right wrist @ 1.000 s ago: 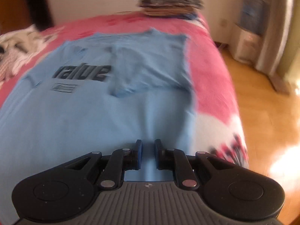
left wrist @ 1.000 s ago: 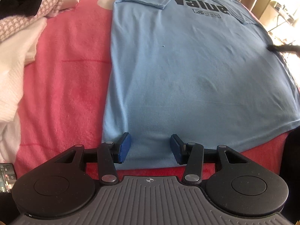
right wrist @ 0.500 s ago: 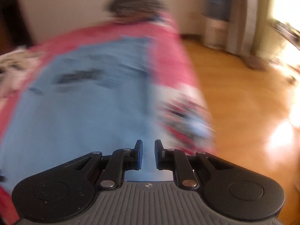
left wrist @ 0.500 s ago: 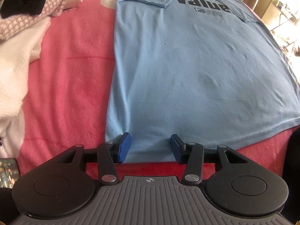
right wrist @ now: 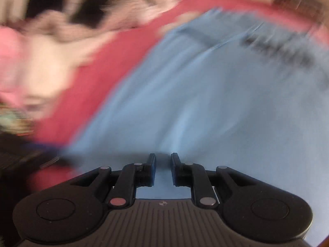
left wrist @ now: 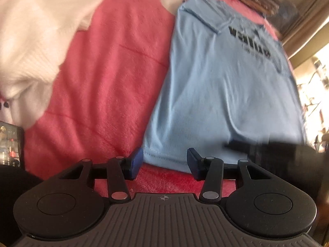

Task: Fold clothes

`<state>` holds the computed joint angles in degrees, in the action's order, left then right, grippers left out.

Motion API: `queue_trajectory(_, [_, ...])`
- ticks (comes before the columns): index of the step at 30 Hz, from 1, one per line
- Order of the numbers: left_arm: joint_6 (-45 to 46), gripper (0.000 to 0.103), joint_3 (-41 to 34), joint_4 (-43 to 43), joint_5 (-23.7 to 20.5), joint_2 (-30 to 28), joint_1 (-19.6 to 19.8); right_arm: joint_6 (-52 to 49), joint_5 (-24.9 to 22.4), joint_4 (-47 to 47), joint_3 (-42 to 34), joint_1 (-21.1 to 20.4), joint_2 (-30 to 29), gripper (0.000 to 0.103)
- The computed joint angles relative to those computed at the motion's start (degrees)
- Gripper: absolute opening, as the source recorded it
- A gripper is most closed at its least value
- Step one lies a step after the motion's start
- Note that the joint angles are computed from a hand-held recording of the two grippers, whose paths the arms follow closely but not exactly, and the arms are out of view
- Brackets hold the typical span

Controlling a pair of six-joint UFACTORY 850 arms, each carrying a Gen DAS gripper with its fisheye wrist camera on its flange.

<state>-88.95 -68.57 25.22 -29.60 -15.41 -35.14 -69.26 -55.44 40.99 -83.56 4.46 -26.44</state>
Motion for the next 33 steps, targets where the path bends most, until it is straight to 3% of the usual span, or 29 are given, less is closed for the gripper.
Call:
queue_trajectory(5, [-8.03, 0.047, 3.71, 6.02, 3.04, 3.5, 1.44, -13.15, 5.84, 6.72, 12.36, -0.27, 9.56, 0.018])
queue_trajectory(8, [-13.99, 0.047, 7.5, 6.44, 8.71, 5.52, 3.04, -27.79, 11.89, 12.64, 18.66, 1.77, 14.26, 0.018])
queue_trajectory(12, [-22.53, 0.047, 11.57, 10.07, 15.67, 7.76, 4.44, -36.81, 15.05, 15.2, 22.22, 4.27, 16.52, 0.018])
queue_trajectory(21, [-21.55, 0.047, 12.71, 10.4, 16.76, 8.63, 4.51, -60.24, 27.28, 26.12, 29.75, 8.76, 19.15, 0.018])
queue_trajectory(26, [-21.8, 0.047, 12.91, 10.9, 16.93, 8.78, 4.52, -66.65, 28.98, 33.0, 30.75, 9.23, 19.67, 0.017])
queue_trajectory(33, [-19.18, 0.047, 12.07, 9.47, 16.0, 8.22, 4.43, -65.95, 28.23, 35.68, 29.68, 8.71, 18.96, 0.016])
